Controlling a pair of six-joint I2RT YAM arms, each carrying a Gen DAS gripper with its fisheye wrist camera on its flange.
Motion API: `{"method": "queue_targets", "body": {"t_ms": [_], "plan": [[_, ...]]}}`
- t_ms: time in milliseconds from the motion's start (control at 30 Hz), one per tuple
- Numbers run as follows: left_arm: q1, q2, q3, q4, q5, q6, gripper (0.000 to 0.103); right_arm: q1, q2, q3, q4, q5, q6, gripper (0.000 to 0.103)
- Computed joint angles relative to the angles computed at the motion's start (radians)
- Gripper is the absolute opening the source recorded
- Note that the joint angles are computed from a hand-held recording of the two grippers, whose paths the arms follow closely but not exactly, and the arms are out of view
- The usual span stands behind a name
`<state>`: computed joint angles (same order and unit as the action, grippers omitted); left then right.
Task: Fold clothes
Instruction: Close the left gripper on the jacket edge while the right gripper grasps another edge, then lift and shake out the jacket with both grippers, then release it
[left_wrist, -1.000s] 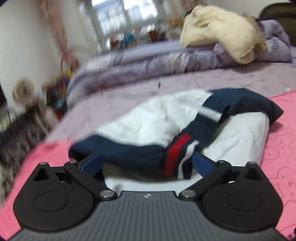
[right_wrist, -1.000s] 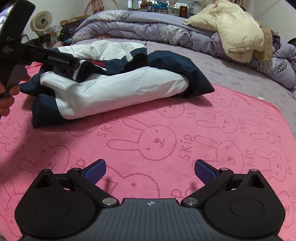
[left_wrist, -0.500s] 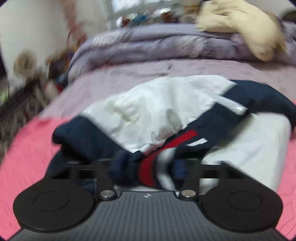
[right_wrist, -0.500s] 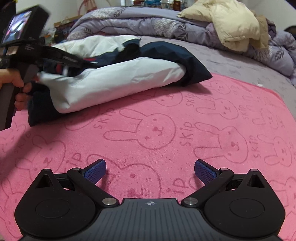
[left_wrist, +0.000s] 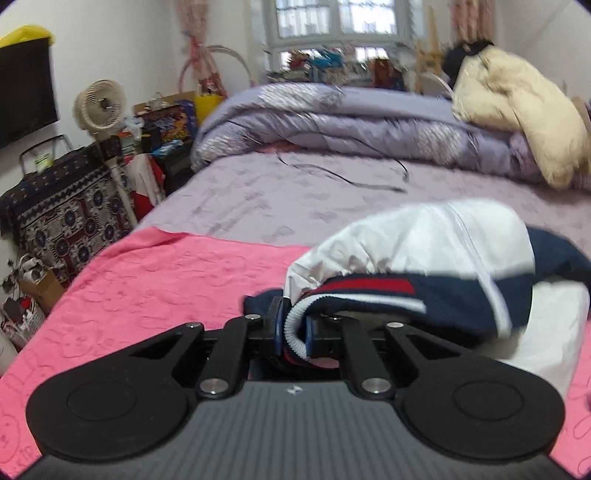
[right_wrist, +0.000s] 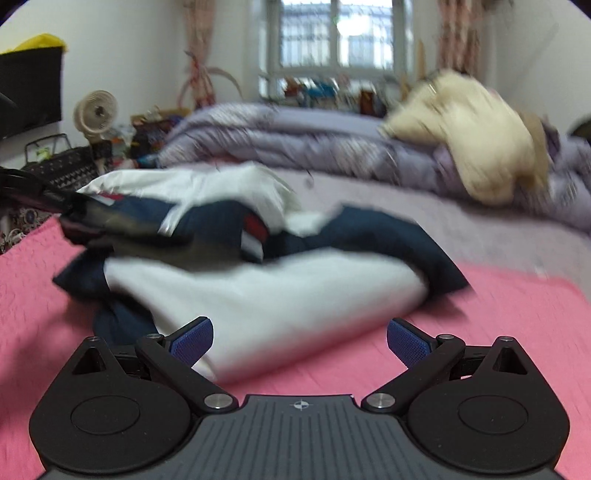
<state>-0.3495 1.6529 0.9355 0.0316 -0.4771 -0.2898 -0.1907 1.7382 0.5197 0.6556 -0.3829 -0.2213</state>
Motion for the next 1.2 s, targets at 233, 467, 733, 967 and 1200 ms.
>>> {"method": "queue_targets", "body": {"t_ms": [233,467,733,967,1200], "plan": [[0.178,-0.203,-0.046,-0.054,0.239,-0.001,0.011,0.343,0.131,0.188,-0.06,0.28,0.073,0.069],[0.2,-0.268,-0.084,-0.044,0.273,0.116,0.013,0.414,0.183,0.328,-0.05,0.429,0.087,0.019],[0.078,-0.428,-0.22,-0.087,0.417,0.215,0.017,0.034,-0.4,-0.009,-0.218,0.205,-0.171,0.007],[-0.219,-0.567,-0.335,-0.372,0.496,0.339,0.034,-0.684,-0.868,-0.05,-1.176,-0.147,-0.921,0.007],[-0.222,-0.691,-0.442,-0.63,0.623,0.263,0.041,-1.058,-0.744,-0.035,-1.504,-0.19,-1.412,0.019]]}}
